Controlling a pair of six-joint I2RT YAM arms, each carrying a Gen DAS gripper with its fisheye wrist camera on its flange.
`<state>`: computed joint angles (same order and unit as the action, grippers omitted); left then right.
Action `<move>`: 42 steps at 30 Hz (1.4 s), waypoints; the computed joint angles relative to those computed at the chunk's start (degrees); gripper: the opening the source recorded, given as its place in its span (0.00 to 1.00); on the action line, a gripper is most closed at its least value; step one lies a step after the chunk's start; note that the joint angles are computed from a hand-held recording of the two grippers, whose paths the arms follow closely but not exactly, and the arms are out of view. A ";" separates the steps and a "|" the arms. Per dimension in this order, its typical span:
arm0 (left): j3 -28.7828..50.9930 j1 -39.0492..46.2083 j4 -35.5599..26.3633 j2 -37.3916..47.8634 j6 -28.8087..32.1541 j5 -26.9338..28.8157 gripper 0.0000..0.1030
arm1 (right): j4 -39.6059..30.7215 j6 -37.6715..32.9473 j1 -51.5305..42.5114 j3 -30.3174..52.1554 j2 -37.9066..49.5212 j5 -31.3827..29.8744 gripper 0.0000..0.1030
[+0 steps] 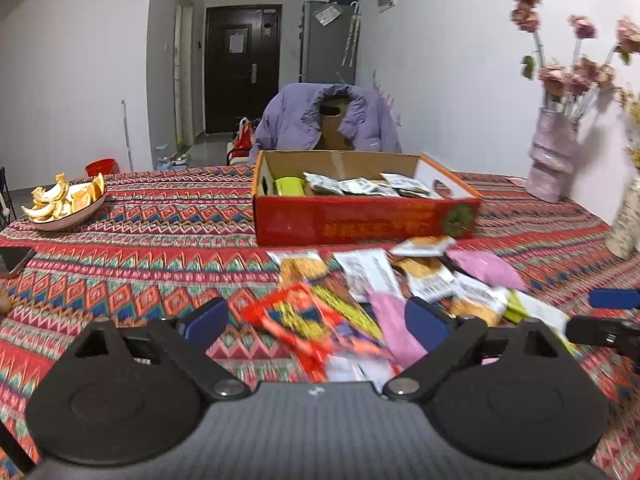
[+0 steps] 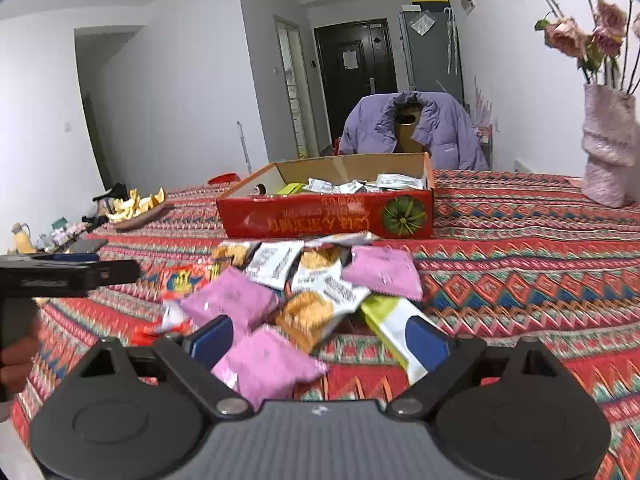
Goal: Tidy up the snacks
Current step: 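Grasp a white oat crisp packet with the left tool while the right tool grasps another, then carry both oat crisp packets into the box and open both tools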
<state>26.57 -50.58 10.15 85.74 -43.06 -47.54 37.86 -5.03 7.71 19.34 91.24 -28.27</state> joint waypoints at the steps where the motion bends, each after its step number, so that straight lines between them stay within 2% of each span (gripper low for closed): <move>1: 0.12 2.83 2.72 0.98 2.58 1.98 0.90 | -0.24 0.72 0.45 2.20 1.75 -0.02 0.90; 4: 2.44 12.92 11.25 6.83 10.16 10.88 0.84 | -3.24 2.55 1.83 10.77 7.95 -1.40 0.90; 6: 5.81 17.88 12.71 11.19 12.87 16.26 0.79 | -9.12 3.41 3.20 19.11 13.32 -1.94 0.90; 8: 10.27 22.49 13.07 16.58 15.56 22.02 0.77 | -10.81 5.68 4.62 26.23 19.06 -1.66 0.90; 12: 18.02 26.54 11.50 25.21 18.54 25.85 0.74 | -17.35 9.65 6.95 41.51 29.54 0.54 0.90; 15: 22.31 27.40 10.19 30.01 20.58 25.31 0.72 | -22.95 11.42 8.30 51.88 36.42 1.94 0.90; 17: 22.75 27.92 11.11 30.96 21.68 26.35 0.56 | -24.06 12.78 9.39 56.00 39.36 3.18 0.91; 18: 22.37 28.23 12.19 31.10 21.86 26.90 0.53 | -24.20 12.72 9.98 57.21 40.20 4.14 0.93; 22: 20.51 29.81 16.07 31.35 20.75 29.76 0.53 | -27.83 9.80 12.48 62.26 42.95 8.46 0.92; 25: 20.00 30.22 16.92 31.35 21.09 30.75 0.59 | -29.64 6.36 14.26 64.15 44.42 14.69 0.91; 28: 20.22 29.97 16.58 31.31 21.92 30.60 0.59 | -30.74 3.37 15.01 65.10 45.22 17.80 0.83; 29: 20.15 29.85 16.42 31.17 22.07 30.26 0.54 | -30.97 2.28 15.25 65.07 45.11 18.52 0.77; 30: 19.99 29.65 16.26 30.96 22.04 29.70 0.52 | -30.57 1.92 15.16 64.65 44.83 18.31 0.64; 33: 19.41 30.12 16.00 30.09 21.22 30.52 0.43 | -30.07 3.27 13.63 63.48 43.92 15.28 0.51; 36: 17.63 30.18 16.74 28.25 19.66 29.89 0.40 | -28.05 2.77 13.07 60.80 42.50 15.32 0.48; 42: 10.08 25.78 18.22 17.49 19.85 20.81 0.40 | -19.57 2.36 12.13 48.27 33.22 13.95 0.46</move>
<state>36.65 -24.80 28.37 103.23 -23.21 -26.73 18.29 -2.67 19.84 67.61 124.46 -14.32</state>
